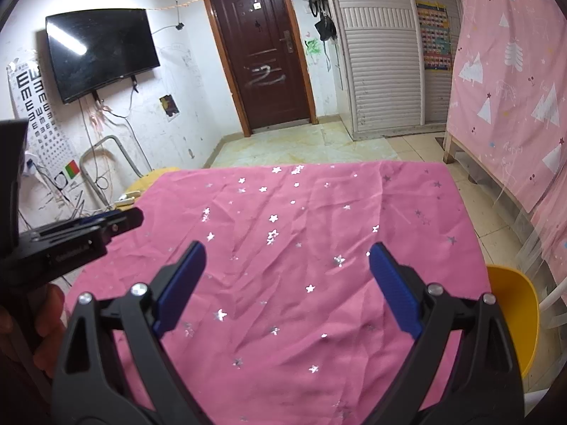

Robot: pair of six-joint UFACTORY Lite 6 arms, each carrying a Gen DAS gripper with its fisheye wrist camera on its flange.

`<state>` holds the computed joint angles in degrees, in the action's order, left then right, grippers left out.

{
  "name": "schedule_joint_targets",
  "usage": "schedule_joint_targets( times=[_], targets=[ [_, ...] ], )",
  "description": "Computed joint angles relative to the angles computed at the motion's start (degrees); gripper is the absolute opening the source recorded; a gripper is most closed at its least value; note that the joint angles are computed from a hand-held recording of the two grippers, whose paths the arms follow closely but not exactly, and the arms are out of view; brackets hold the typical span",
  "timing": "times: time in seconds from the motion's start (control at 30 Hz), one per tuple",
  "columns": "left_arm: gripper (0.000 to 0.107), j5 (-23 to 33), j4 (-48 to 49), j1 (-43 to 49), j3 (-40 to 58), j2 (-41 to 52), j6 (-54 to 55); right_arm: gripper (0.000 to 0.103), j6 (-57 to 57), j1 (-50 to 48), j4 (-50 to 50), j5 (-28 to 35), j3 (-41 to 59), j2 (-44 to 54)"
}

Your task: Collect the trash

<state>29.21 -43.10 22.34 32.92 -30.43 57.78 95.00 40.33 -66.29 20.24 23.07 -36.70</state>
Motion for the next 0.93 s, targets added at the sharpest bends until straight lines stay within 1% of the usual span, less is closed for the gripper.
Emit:
schedule_joint_targets(
  times=[0.67,0.7,0.83,0.87,0.93],
  targets=[
    [0.027,-0.4,0.3,0.5,1.1,1.6,-0.1,0.090,0.9,0.7,-0.7,0.1,0.7,1.1],
    [0.027,-0.4,0.2,0.6,1.2,1.9,0.1,0.090,-0.5,-0.4,0.1,-0.8,0.2,0.6],
    [0.027,-0.8,-0.5,1.1,2.0,3.8,1.0,0.091,0.9,-1.0,-1.4,-1.7,0.9,2.2],
    [0.027,-1.0,-0.6,1.0,2.3,4.5,1.1,0.091,1.0,-1.6,-1.8,-2.3,1.1,2.8],
    [0.027,-1.5,-0.9,0.8,2.9,6.0,1.4,0.097,3.6,-2.9,-4.7,-3.4,1.4,4.6]
  ],
)
